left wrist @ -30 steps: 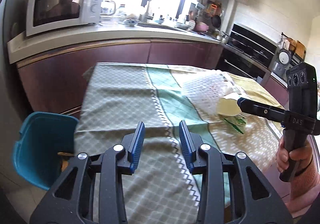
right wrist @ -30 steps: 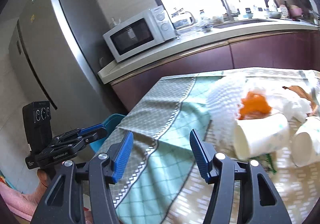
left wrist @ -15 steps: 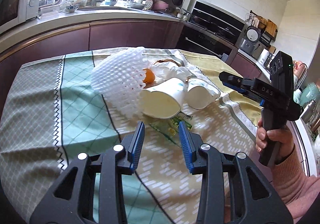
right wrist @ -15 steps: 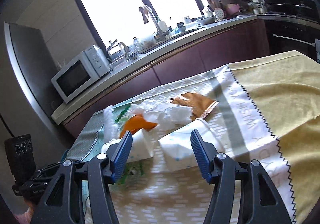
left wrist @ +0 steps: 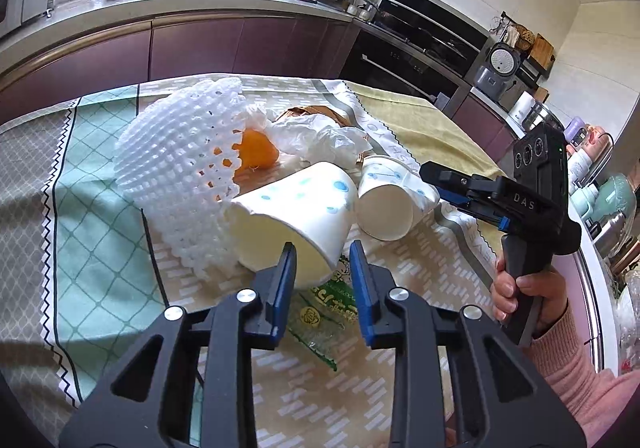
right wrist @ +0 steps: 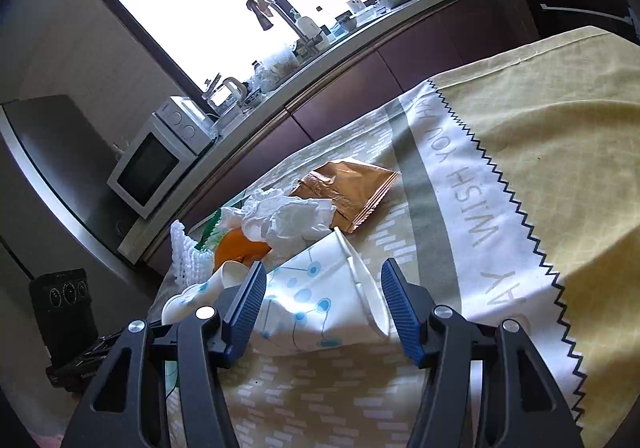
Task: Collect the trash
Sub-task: 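Grasp a white paper cup with the left tool while the right grasps another cup, then carry both paper cups to the teal bin and drop them in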
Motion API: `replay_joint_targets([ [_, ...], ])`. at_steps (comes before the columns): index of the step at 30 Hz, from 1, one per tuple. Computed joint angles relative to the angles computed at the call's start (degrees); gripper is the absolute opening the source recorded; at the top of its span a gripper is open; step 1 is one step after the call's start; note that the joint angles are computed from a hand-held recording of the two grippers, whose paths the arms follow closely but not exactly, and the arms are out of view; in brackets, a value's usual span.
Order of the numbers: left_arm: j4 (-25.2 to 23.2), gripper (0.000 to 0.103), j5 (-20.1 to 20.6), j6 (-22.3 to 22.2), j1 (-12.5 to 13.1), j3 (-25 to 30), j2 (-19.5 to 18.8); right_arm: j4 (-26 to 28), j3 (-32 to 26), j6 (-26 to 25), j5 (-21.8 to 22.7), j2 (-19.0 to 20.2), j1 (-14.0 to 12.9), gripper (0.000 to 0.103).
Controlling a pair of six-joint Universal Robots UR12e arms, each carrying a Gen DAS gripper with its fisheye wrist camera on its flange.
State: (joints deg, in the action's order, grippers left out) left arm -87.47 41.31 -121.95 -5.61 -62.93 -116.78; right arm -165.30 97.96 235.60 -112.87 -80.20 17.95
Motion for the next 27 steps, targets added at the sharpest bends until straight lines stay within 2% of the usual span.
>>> replay_joint_targets([
  [2, -1.39, 0.017, -0.16, 0.52, -0.23, 0.73, -0.36, -0.88, 0.03, -0.71, 1.66, 0.07, 0.10, 0.056],
  [4, -2.56, 0.011, -0.34, 0.85, -0.46, 1.24, -0.63, -1.25, -0.10, -1.30, 2.57, 0.22, 0.37, 0.049],
  [6, -1.97, 0.010, -0.57, 0.60, -0.61, 0.95, -0.46, -2.08, 0.02, -1.65, 3.54, 0.29, 0.51, 0.034],
  [9, -1.36, 0.007, -1.21, 1.26, -0.68, 0.40, -0.02, -2.51, -0.12, -2.03, 4.16, 0.47, 0.83, 0.017],
  [12, -1.13, 0.007, -2.10, 2.83, -0.27, -0.29, 0.67, -3.16, -0.25, -2.26, 4.08, 0.64, 1.27, 0.007],
  [19, -2.97, 0.007, -5.16, 5.98, 0.99, -0.85, 1.80, -5.48, -1.04, -3.93, 2.66, 0.97, 2.60, 0.003],
  [27, -6.81, 0.007, -9.36, 10.95, 4.45, -0.85, 3.24, -6.94, -2.94, -5.85, 0.66, 1.53, 4.01, 0.002],
])
